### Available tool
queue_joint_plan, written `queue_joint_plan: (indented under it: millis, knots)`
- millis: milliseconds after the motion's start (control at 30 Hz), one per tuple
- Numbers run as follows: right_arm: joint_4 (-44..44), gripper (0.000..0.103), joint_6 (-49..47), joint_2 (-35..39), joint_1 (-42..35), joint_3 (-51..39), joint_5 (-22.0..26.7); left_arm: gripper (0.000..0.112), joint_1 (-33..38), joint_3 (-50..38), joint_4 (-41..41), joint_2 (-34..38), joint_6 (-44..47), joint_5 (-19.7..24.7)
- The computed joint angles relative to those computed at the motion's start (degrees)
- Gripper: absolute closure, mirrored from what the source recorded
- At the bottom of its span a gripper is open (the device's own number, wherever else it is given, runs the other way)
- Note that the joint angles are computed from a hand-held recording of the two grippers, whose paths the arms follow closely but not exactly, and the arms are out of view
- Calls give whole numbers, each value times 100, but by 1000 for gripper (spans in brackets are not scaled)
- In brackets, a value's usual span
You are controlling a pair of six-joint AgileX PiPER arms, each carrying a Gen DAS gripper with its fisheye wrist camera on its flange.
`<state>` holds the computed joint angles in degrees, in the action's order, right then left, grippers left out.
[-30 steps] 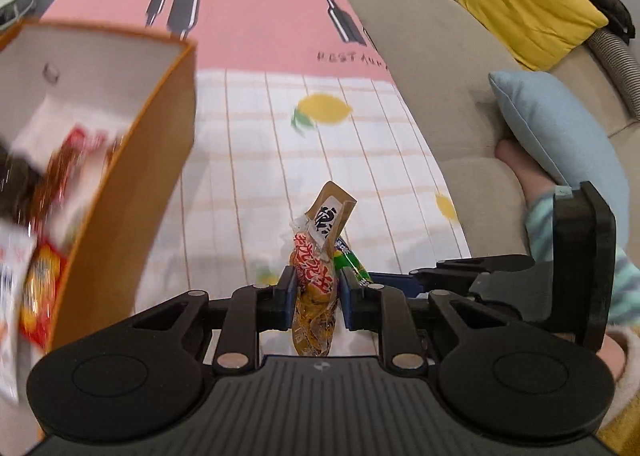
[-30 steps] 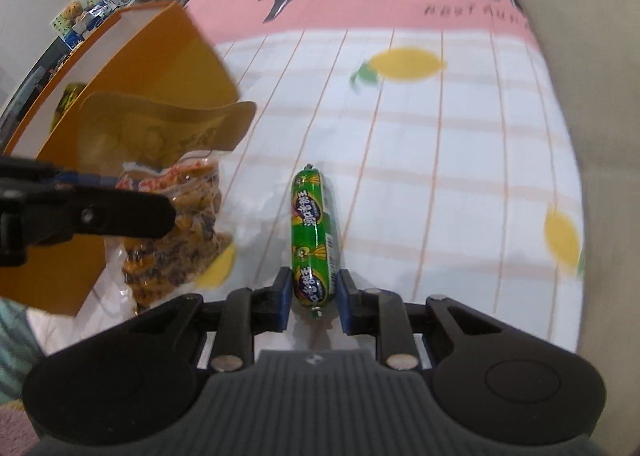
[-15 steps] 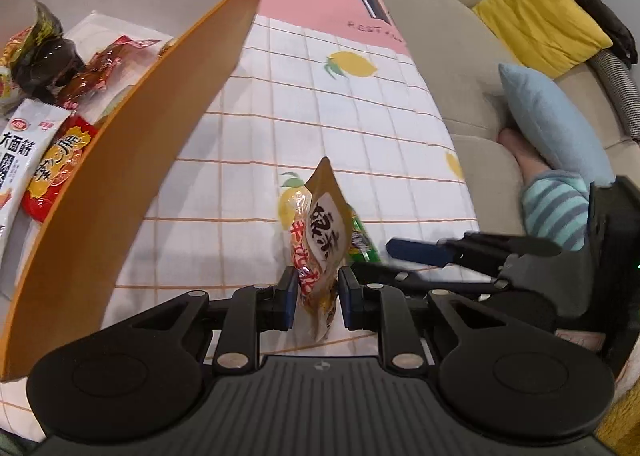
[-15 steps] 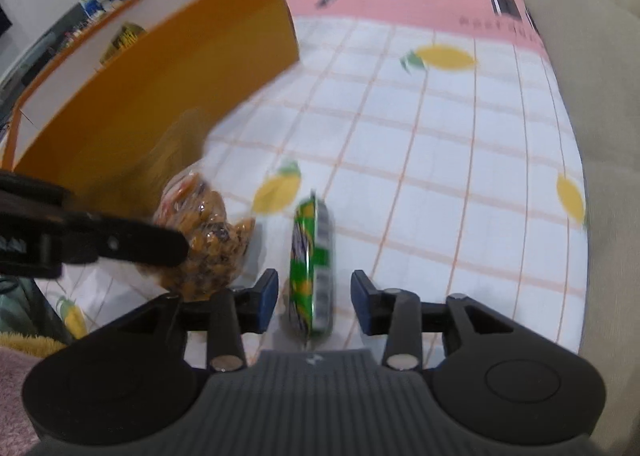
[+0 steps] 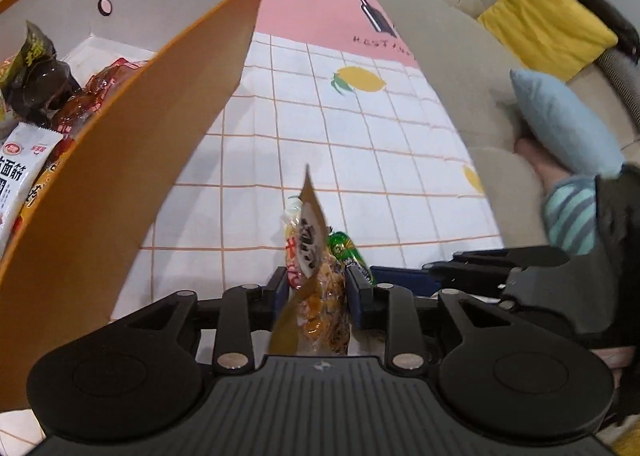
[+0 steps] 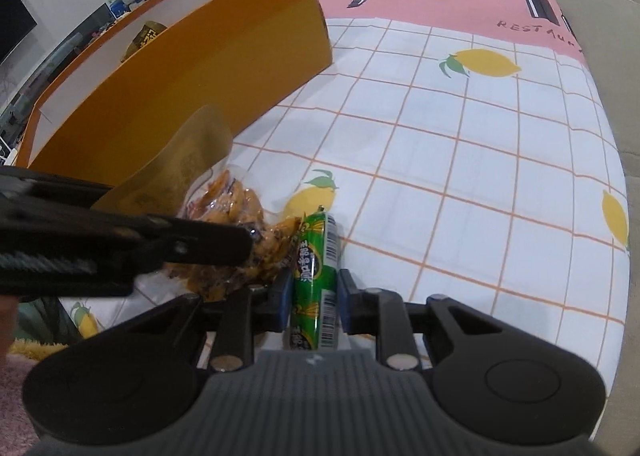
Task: Organize snacks
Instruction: 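Carry both snacks over the box and open both tools to drop them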
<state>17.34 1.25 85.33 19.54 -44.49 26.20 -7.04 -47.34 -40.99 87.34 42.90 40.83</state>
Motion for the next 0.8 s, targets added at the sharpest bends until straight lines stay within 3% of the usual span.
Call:
queue_joint_plan:
  millis: [300,500,800]
  knots:
    - [425,83,-341,-4,-127,72,-77,81,89,27,-216,140,54,36]
    - [-204,83,410,-62,68,5,18,83,199,171,-382,-258,388,157]
    - [-1172,83,1519,-721,293,11,74,83,765,-108,-551,-981,466,884]
